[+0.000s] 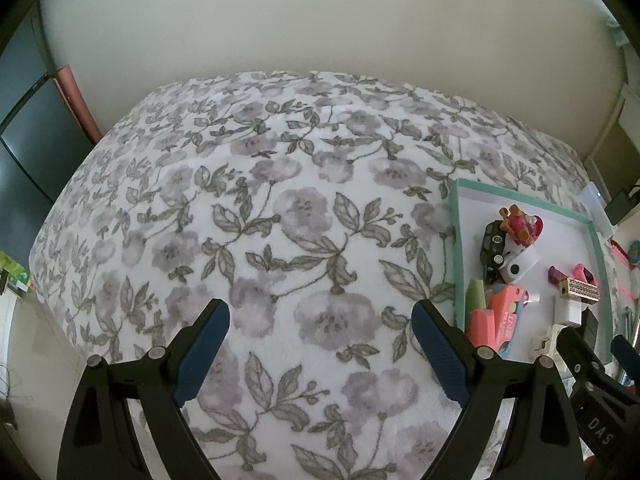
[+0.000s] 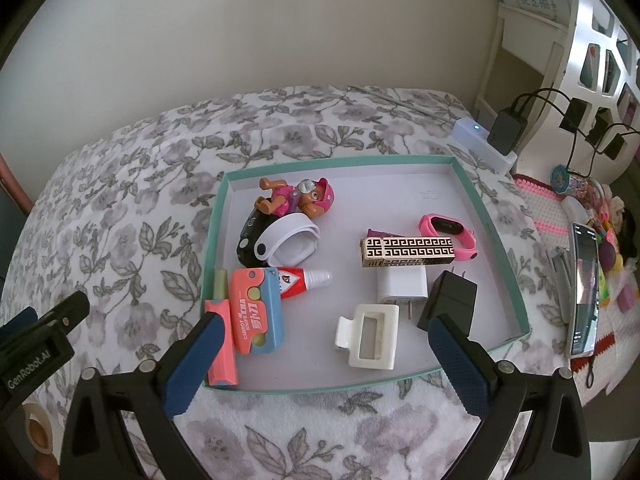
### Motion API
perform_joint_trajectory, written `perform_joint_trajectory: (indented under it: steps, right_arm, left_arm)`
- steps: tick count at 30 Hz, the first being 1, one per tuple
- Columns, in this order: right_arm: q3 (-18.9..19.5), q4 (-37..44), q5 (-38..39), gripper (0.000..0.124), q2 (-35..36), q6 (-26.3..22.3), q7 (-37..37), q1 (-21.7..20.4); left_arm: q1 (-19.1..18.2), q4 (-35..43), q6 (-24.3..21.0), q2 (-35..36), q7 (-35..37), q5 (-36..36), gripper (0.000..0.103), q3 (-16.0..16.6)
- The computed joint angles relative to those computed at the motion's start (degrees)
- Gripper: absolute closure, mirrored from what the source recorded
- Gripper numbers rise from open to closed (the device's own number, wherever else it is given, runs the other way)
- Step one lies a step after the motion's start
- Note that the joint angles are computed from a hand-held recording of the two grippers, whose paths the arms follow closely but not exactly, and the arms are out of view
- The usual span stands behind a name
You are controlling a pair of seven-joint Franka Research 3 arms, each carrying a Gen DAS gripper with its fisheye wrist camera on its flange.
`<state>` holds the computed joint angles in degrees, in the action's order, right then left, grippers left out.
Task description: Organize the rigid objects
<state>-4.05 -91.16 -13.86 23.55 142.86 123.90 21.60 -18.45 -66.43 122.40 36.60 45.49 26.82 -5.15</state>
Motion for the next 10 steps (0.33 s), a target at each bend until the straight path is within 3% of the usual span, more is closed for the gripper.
perform_joint_trajectory:
  steps: [10]
  right_arm:
    - [-0.04, -0.02, 0.03, 0.021, 0.02, -0.04, -0.06, 0.04]
  left_arm:
    - [-0.33, -0.55, 0.19, -0.4, -0.33, 0.89, 0.01, 0.17]
